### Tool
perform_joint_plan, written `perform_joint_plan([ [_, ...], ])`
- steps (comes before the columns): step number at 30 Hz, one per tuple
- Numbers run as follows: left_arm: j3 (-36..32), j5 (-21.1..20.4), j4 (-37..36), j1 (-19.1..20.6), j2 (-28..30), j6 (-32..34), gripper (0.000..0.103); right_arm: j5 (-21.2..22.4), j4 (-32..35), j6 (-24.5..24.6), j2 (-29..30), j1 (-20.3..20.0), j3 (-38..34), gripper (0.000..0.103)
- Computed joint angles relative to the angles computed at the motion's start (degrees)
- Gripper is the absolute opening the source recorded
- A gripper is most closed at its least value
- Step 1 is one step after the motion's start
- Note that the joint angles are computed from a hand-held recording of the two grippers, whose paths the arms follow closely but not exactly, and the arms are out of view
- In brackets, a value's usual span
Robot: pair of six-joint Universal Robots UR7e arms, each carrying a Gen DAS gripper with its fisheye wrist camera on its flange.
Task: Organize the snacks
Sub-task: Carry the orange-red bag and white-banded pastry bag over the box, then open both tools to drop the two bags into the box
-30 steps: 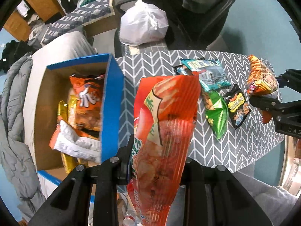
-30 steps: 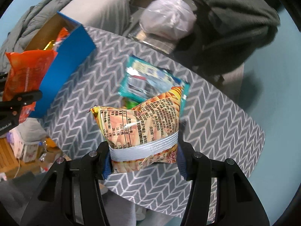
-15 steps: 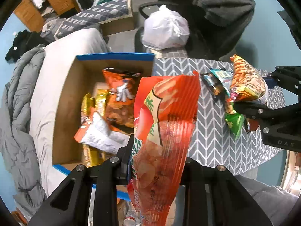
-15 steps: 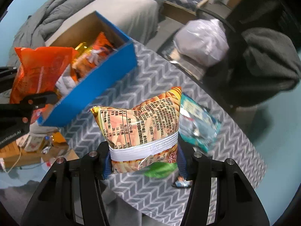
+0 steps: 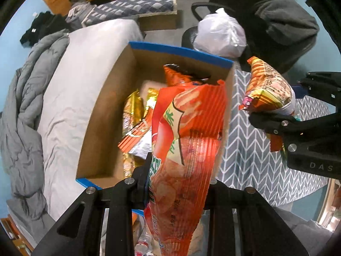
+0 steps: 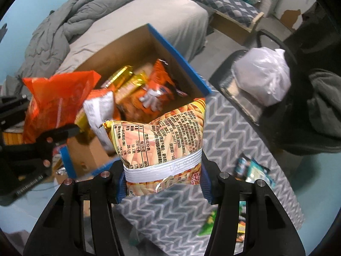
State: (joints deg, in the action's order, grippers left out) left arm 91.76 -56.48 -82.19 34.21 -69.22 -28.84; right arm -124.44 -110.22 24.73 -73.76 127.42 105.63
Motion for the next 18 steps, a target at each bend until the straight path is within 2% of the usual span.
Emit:
perform_joint_plan([
  [10,0.21,-0.66,0.2,3.97,-0.42,-2.5,0.029,3.79,-5.3,-3.05,6.24,-2.01,-1.85,0.054],
  [18,0.0,-0.48,0.79,5.5,-0.42,-3.02,0.03,4.67,-6.17,-3.86,8.84,-2.32,-3.07,0.054],
])
